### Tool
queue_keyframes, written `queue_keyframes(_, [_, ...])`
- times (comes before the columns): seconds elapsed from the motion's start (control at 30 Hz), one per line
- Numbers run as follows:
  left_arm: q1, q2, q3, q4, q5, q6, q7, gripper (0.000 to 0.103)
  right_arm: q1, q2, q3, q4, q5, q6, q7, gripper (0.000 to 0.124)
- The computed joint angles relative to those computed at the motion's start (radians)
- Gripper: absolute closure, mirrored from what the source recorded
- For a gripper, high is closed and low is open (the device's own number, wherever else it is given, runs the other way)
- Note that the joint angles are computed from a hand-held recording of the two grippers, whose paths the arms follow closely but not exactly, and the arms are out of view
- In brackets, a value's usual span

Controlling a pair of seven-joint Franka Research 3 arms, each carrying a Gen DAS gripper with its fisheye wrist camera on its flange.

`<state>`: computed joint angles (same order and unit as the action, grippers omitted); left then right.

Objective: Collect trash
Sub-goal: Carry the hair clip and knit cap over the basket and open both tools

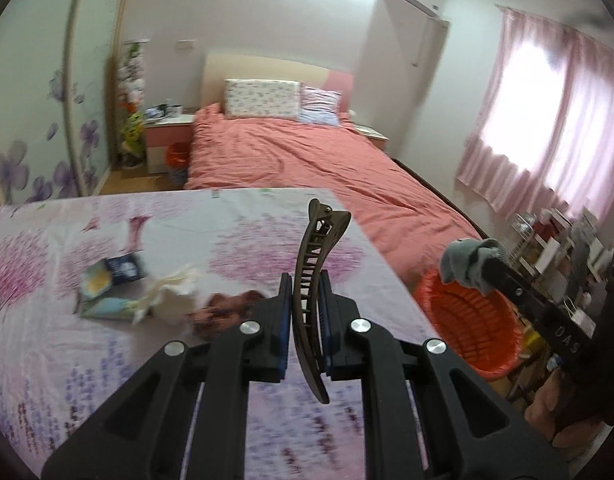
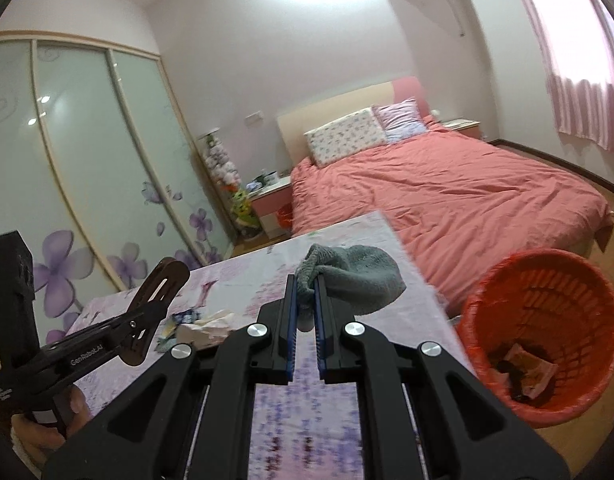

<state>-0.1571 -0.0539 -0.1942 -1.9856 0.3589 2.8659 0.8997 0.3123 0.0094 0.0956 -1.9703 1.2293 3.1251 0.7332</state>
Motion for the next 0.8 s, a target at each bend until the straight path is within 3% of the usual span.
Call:
queue_keyframes(0.47, [-0.138,0.317,-0.07,0.356,-0.077,-0.068,0.184,0.09,-0.066,-0.038,-0.074,-0.063,0.118,0.031,-0.059,0.116])
queue_keyframes(0.8, [-0.262,0.629,-0.082,0.743,-0.123,-0.212,0.302,0.09,-0.145,-0.002,-0.1,-0.061,0.16,-0.011,-0.048,0.116])
